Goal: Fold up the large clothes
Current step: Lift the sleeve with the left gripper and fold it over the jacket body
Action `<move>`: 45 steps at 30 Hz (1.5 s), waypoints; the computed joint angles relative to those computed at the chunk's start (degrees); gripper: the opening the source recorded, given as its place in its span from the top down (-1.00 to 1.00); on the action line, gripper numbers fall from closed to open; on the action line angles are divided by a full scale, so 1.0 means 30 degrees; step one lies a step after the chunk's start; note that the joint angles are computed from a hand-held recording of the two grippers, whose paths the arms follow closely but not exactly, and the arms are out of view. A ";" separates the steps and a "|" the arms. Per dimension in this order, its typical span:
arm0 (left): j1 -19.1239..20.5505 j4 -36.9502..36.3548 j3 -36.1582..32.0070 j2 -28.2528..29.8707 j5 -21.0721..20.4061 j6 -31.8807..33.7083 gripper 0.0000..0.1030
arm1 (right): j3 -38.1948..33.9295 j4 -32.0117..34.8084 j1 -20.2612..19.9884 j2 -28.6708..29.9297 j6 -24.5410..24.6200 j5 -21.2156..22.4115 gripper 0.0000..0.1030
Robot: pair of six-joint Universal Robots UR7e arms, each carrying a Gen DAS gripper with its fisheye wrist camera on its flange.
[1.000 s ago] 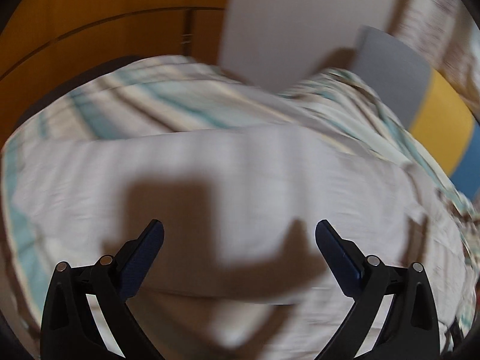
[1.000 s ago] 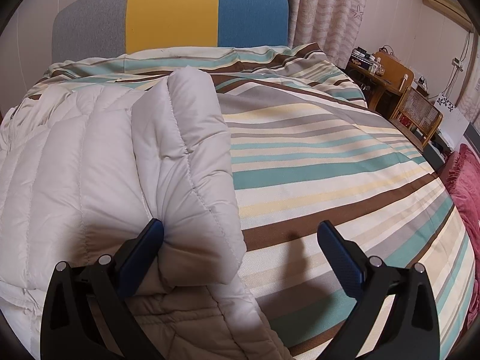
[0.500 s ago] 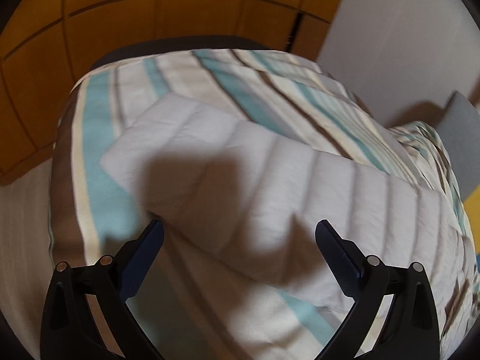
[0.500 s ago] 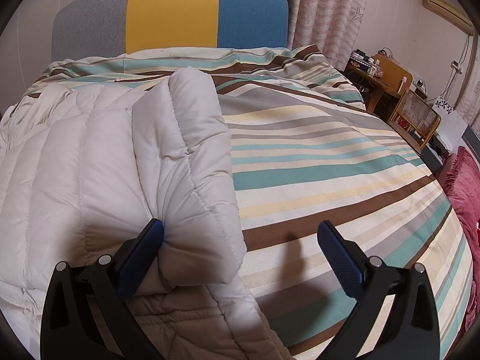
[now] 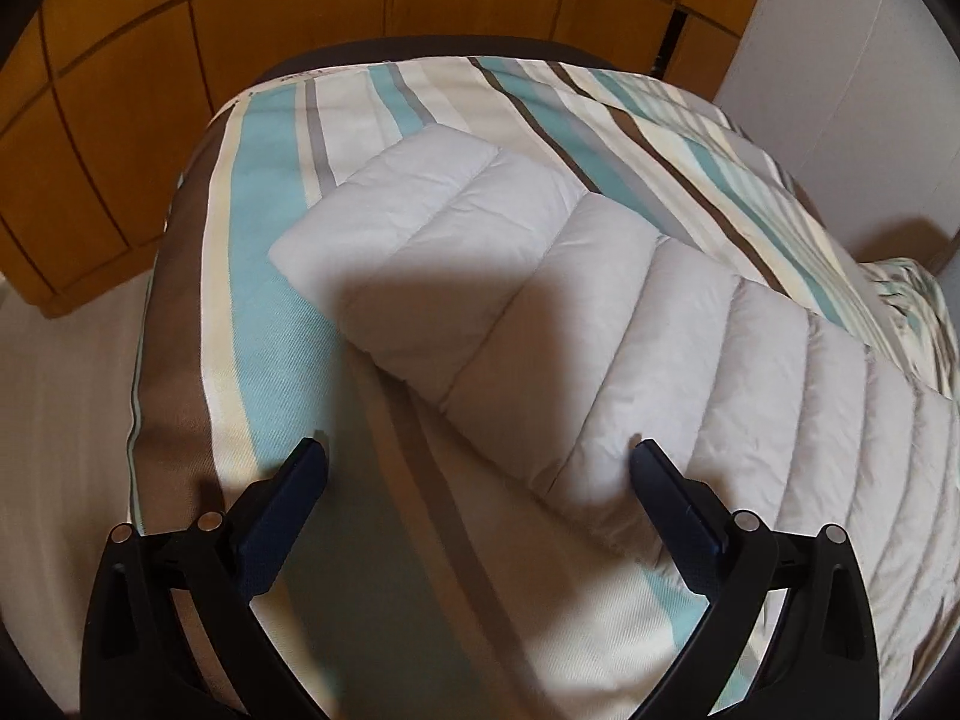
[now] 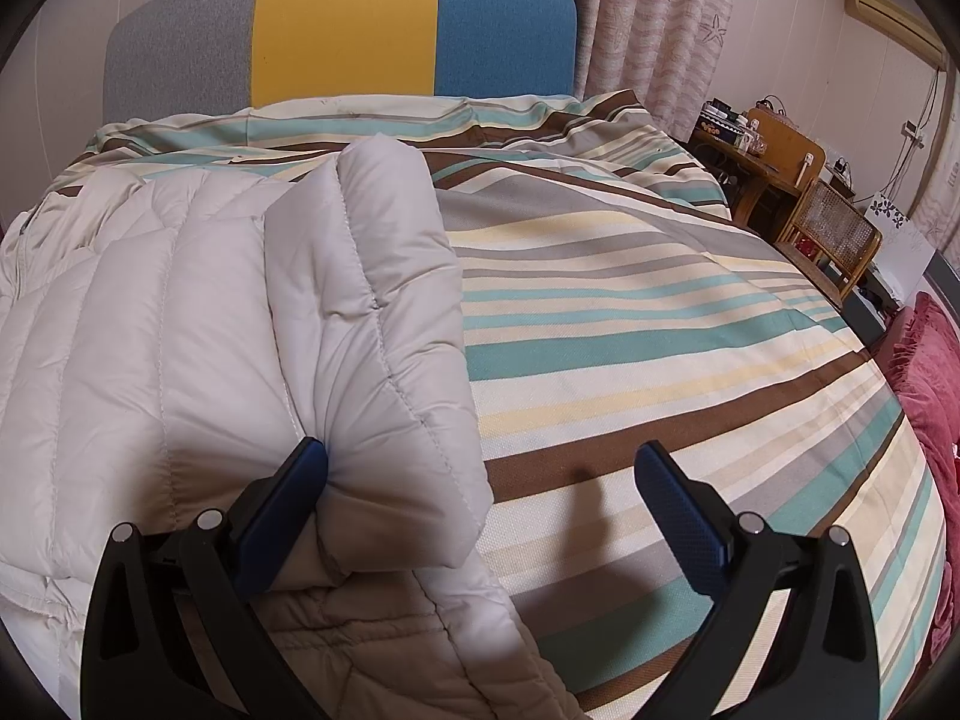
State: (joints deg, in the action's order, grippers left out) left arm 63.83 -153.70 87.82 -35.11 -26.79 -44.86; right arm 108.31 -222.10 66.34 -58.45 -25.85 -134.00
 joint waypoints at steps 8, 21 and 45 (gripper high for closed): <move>0.0002 -0.0727 -0.1764 0.1222 0.0066 0.1052 0.19 | 0.0001 -0.0005 -0.0010 0.0006 0.0007 0.0016 -0.97; -0.1620 -0.9962 -0.1786 0.2510 -0.0334 0.7680 0.85 | -0.0016 -0.0026 -0.0024 0.0019 -0.0009 0.0029 -0.97; -0.5945 -1.2586 -0.4325 0.6856 -0.4574 1.6097 0.85 | -0.0059 0.0031 -0.0044 0.0070 0.0147 0.0167 -0.97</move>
